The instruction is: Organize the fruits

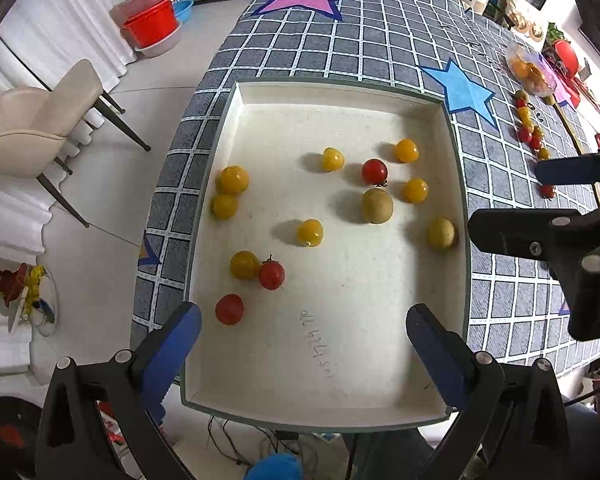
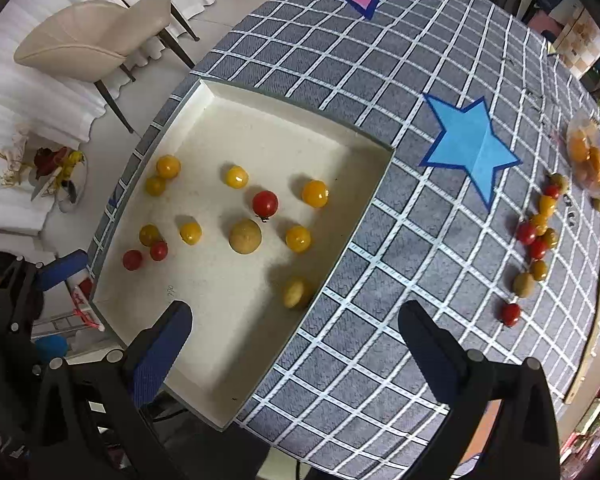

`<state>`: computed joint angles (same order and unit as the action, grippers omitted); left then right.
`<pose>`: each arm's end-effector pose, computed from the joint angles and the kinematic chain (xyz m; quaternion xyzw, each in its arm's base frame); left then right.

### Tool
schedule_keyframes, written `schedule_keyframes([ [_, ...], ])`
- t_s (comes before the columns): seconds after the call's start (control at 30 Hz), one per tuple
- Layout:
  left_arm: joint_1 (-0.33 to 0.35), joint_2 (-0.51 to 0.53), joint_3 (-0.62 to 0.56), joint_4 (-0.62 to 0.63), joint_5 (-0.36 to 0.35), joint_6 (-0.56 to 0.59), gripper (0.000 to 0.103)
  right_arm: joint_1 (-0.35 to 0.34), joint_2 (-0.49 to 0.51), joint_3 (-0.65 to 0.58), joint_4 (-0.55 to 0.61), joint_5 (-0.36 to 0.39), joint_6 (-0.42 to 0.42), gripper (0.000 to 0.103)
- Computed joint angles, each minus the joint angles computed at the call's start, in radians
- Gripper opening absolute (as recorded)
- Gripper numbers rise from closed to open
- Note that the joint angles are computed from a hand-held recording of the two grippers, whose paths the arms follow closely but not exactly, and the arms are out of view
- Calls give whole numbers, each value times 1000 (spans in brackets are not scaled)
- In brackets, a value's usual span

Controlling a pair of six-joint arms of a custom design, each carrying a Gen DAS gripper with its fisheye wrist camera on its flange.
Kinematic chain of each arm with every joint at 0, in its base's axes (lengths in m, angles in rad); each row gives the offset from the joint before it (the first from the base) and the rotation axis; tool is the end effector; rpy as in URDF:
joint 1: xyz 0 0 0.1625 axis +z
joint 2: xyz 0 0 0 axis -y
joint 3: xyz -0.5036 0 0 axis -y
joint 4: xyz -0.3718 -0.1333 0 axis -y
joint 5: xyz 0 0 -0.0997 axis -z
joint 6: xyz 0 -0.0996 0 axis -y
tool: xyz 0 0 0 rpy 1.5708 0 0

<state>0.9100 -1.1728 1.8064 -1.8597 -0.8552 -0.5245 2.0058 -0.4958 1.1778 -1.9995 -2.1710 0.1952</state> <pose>-0.1889 -0.5666 0.3022 0.1228 0.9166 -0.0595 0.3759 0.4102 -0.6998 0.0632 0.1504 -0.9364 -0.0238 0.3162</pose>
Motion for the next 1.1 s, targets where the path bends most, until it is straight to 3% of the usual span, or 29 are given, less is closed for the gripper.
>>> schedule_keyframes([
  [0.23,-15,5,-30,95,35,-13,103,23,-7,-1,5,-48,-24,103],
  [1.1,-45,12,-56,121,43,41,103,40,-4,-21,36,-69,-10,103],
])
